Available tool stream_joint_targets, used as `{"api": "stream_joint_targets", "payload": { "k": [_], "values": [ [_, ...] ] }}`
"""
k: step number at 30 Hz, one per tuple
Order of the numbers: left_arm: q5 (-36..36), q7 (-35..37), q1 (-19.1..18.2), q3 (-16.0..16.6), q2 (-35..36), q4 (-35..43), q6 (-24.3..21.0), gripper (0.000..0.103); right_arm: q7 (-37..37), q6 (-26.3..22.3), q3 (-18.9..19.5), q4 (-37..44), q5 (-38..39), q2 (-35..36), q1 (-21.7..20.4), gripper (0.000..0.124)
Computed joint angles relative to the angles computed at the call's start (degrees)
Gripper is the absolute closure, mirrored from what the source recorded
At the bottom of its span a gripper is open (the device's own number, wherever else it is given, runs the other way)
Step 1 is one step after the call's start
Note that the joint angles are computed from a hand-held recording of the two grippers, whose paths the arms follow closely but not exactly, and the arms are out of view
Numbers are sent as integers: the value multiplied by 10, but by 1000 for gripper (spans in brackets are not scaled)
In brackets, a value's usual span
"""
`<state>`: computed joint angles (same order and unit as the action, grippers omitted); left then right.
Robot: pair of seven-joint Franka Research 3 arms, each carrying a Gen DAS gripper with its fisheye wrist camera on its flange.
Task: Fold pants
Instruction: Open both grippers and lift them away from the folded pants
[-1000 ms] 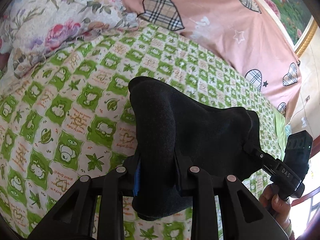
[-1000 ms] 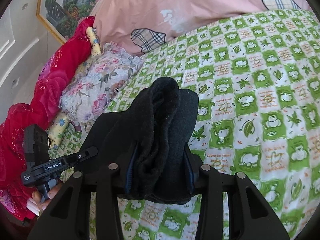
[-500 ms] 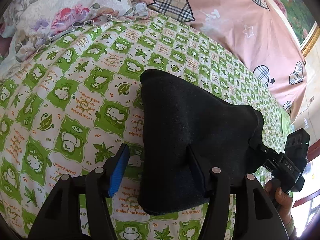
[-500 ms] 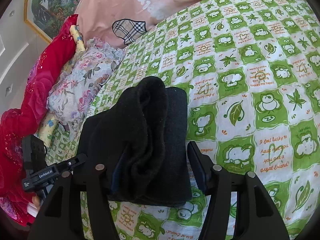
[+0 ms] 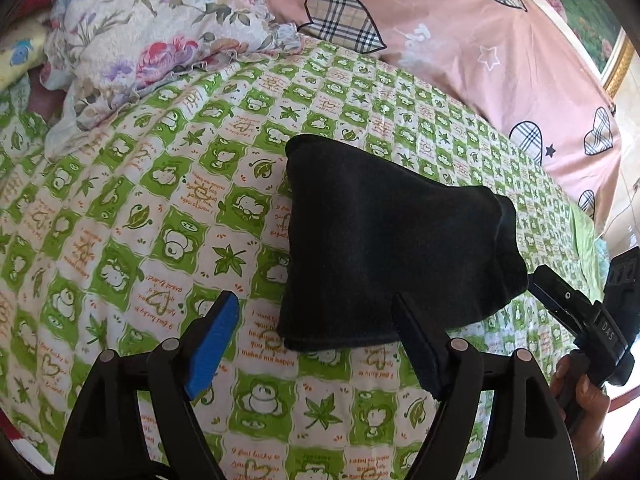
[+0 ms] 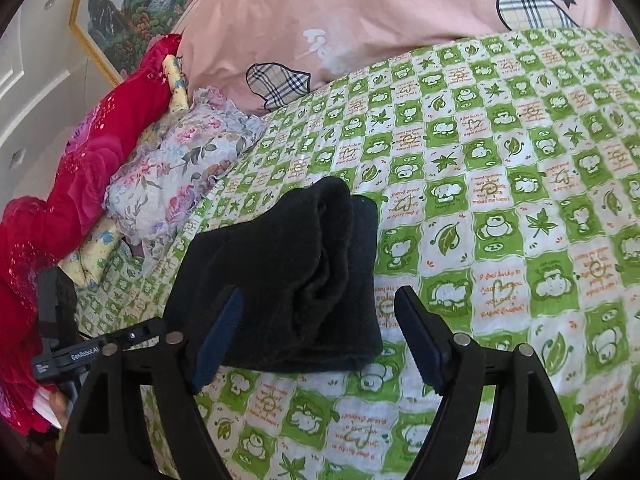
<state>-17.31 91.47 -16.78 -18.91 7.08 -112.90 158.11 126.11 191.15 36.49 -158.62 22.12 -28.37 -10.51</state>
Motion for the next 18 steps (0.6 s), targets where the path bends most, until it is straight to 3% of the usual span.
{"api": "stream_joint_targets", "payload": {
  "k": [6,11,18],
  "values": [
    [13,-11,-6,6,-26,-29,6,23,35,-44,60,-3,-21,-43,-40,39],
    [105,-88,-20,20,-41,-53,23,23,70,-76,81,1,-58,-67,-54,38],
    [192,-143,-27,25,-57,-77,35,22,127,-111,127,12,-115,-93,-86,36]
  ]
}}
